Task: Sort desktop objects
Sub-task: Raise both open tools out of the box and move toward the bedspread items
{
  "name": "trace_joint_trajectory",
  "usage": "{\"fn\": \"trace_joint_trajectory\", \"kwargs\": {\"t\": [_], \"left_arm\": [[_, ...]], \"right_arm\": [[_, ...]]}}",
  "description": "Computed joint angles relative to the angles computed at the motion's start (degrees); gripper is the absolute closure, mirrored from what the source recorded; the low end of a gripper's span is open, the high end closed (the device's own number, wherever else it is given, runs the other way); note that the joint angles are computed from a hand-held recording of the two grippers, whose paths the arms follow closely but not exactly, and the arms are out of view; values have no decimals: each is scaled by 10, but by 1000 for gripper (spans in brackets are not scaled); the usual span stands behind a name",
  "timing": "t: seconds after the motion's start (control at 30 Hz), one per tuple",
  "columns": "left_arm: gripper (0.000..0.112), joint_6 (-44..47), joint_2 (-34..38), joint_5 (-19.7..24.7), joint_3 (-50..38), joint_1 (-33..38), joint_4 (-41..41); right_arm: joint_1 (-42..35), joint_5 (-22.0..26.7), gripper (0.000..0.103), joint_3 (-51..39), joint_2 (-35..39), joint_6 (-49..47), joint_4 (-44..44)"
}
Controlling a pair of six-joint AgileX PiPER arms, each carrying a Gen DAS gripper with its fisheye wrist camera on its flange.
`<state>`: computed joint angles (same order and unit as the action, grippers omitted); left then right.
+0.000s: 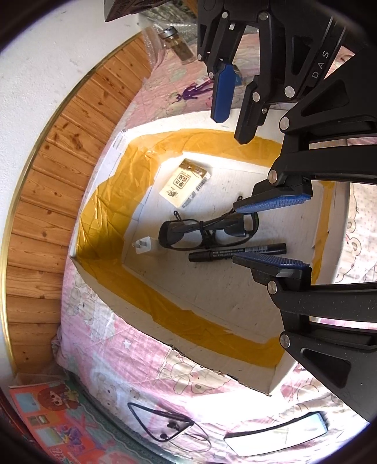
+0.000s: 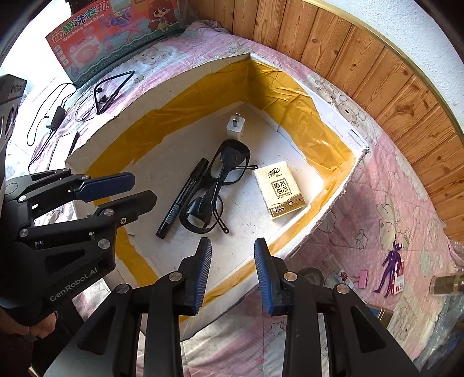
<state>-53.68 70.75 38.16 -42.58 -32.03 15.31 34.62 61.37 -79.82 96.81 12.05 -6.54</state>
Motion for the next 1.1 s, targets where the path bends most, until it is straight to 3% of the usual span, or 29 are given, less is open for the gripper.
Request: {"fn": "trace_joint_trajectory", "kwargs": {"t": [0.5,1.1], "left_arm": [[81,-100,-42,13,15,-76,54],[80,-238,-66,52,13,-197,160]], "right_arm": [[22,-32,69,79,-79,10,-34],[84,-114,63,181,-203,97,-106]]}}
